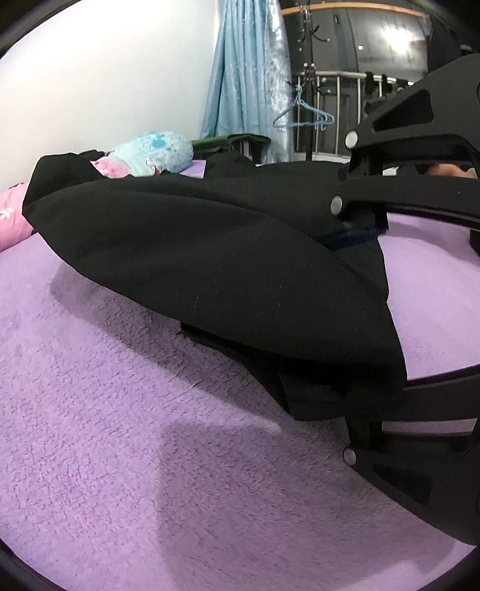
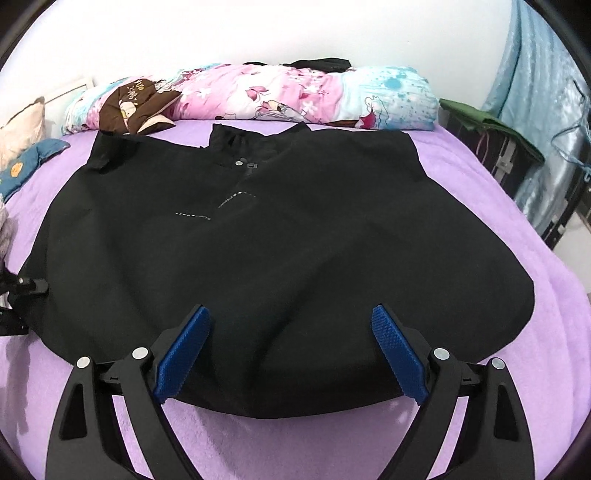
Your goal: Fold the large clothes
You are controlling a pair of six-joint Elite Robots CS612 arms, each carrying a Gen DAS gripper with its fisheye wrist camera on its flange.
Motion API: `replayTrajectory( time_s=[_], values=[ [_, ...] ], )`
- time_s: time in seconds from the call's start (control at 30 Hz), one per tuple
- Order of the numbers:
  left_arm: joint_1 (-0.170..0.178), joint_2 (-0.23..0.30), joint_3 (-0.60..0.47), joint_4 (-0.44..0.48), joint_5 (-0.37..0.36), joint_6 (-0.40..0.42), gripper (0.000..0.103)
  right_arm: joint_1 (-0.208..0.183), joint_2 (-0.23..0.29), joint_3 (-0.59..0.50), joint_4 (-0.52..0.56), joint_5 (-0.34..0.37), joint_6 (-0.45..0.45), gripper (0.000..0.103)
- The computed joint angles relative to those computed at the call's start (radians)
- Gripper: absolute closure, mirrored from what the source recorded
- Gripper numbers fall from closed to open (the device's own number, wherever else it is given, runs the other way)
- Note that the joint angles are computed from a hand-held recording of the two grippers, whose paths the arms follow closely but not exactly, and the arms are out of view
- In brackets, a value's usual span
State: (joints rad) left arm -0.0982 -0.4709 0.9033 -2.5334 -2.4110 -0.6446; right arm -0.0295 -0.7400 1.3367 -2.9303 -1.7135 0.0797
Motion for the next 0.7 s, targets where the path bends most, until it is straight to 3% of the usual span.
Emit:
replayTrajectory(
  time_s=[0.1, 0.23, 0.3, 0.4, 0.6, 0.7],
  values=[
    [-0.009, -0.017, 0.012, 0.001, 0.026, 0.021, 0.075, -0.004, 0.003, -0.007, 0.012, 0.008, 0.018, 0.015],
    [-0.016, -0.032, 0.023, 0.012, 0.063, 0.031, 0.08, -0.011, 0.003, -0.007, 0.012, 0.032, 0.042, 0.015],
    [-0.019, -0.038, 0.03, 0.002, 0.067, 0.02, 0.082, -0.012, 0.021, -0.016, -0.021, 0.036, 0.001, 0.012],
    [-0.022, -0.042, 0.037, -0.013, 0.065, 0.011, 0.083, -0.004, 0.053, -0.059, 0.076, -0.006, -0.077, 0.011],
    [-0.026, -0.052, 0.053, -0.036, 0.084, 0.002, 0.084, 0.0, 0.09, -0.098, 0.087, -0.045, -0.113, 0.007],
    [-0.027, -0.056, 0.059, -0.042, 0.089, 0.005, 0.084, -0.009, 0.1, -0.114, 0.094, -0.026, -0.1, 0.007]
  ],
)
